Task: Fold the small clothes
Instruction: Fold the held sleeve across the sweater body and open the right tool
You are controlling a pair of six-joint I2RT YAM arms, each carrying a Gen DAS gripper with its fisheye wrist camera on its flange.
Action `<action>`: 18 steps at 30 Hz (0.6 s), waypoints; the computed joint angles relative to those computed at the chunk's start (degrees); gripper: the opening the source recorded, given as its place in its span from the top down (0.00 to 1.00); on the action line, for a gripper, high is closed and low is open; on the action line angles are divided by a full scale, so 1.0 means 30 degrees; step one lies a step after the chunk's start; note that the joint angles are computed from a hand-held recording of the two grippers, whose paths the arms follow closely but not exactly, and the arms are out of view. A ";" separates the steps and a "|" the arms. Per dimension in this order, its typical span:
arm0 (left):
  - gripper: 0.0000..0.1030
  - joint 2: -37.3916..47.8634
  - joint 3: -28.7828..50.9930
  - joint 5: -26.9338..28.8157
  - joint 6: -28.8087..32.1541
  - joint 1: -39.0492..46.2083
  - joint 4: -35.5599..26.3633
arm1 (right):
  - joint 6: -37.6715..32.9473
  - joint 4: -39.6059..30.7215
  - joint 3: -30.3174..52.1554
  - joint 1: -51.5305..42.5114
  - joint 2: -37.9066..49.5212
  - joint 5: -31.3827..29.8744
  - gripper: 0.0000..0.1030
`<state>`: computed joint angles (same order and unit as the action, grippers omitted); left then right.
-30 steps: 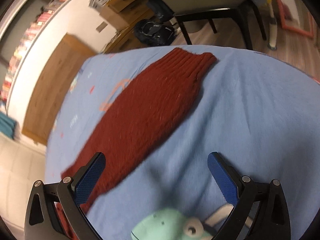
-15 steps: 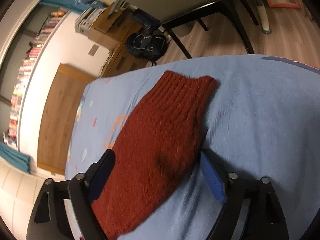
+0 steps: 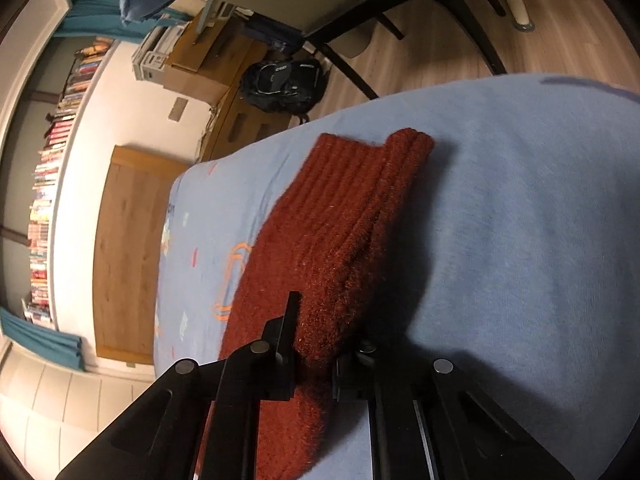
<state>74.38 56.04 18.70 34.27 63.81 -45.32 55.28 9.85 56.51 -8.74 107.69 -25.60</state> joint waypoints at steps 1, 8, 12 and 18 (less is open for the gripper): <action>0.27 0.0020 0.0011 -0.0012 0.0017 0.0013 0.0016 | 0.0096 0.0065 0.0043 0.0026 -0.0071 -0.0142 0.89; 0.27 0.0173 0.0208 0.0503 0.0449 0.0745 -0.0360 | 0.0335 -0.0197 0.0423 0.0753 -0.1171 -0.0778 0.90; 0.27 0.0553 0.0645 0.1035 0.0757 0.1606 -0.0810 | 0.0500 -0.0909 0.1118 0.1511 -0.1539 -0.0671 0.90; 0.27 0.1168 0.1721 0.1988 0.1727 0.3168 -0.1550 | 0.0680 -0.2048 0.1987 0.3553 -0.2270 -0.0105 0.90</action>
<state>77.89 61.20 24.67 39.45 73.32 -49.97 57.32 3.70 62.47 1.91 100.88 -25.92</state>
